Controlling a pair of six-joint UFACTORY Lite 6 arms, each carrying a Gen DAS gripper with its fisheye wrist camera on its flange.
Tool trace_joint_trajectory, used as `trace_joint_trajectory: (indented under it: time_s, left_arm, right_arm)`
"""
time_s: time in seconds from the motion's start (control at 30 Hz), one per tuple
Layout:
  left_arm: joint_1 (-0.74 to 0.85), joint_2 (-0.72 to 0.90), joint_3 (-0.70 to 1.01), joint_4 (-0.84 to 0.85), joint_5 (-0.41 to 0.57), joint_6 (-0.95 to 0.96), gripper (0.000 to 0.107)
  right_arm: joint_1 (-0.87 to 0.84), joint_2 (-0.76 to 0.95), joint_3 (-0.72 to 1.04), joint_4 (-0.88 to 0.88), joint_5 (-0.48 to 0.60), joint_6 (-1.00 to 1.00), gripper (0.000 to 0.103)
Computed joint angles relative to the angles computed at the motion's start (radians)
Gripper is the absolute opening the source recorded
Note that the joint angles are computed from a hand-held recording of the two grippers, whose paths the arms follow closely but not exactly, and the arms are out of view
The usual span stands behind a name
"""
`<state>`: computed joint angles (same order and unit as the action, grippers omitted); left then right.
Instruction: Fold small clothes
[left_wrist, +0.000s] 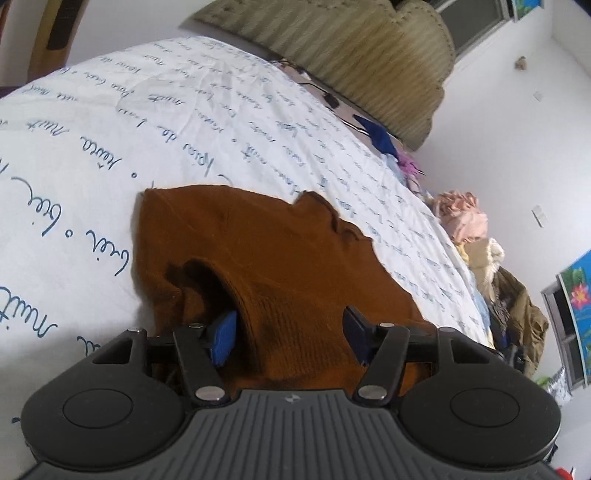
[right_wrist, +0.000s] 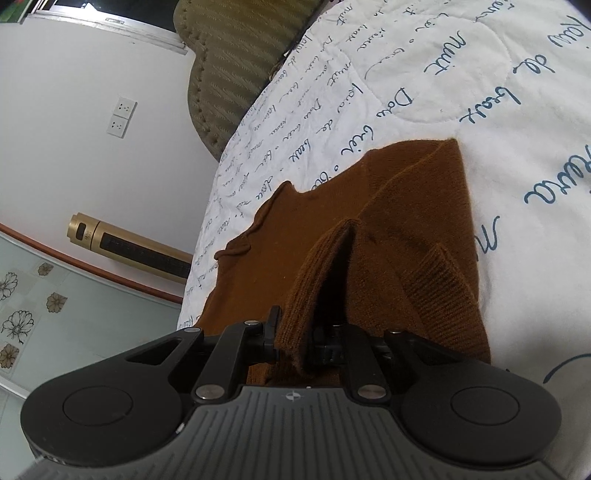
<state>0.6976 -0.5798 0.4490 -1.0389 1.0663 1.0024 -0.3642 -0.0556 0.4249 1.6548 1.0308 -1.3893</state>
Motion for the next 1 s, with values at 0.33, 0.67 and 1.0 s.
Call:
trace_joint_trajectory:
  time_s: [0.33, 0.67, 1.0]
  left_arm:
    - [-0.187, 0.179, 0.024, -0.06, -0.136, -0.019, 0.059]
    - [-0.206, 0.365, 0.084, -0.218, -0.217, 0.062, 0.007]
    - [-0.274, 0.588, 0.23, -0.438, -0.28, 0.048, 0.007]
  right_arm:
    - [-0.018, 0.01, 0.003, 0.0, 0.018, 0.001, 0.017]
    - [-0.04, 0.075, 0.041, 0.054, 0.082, -0.015, 0.015]
    - [-0.004, 0.158, 0.082, 0.217, 0.039, -0.061, 0.013]
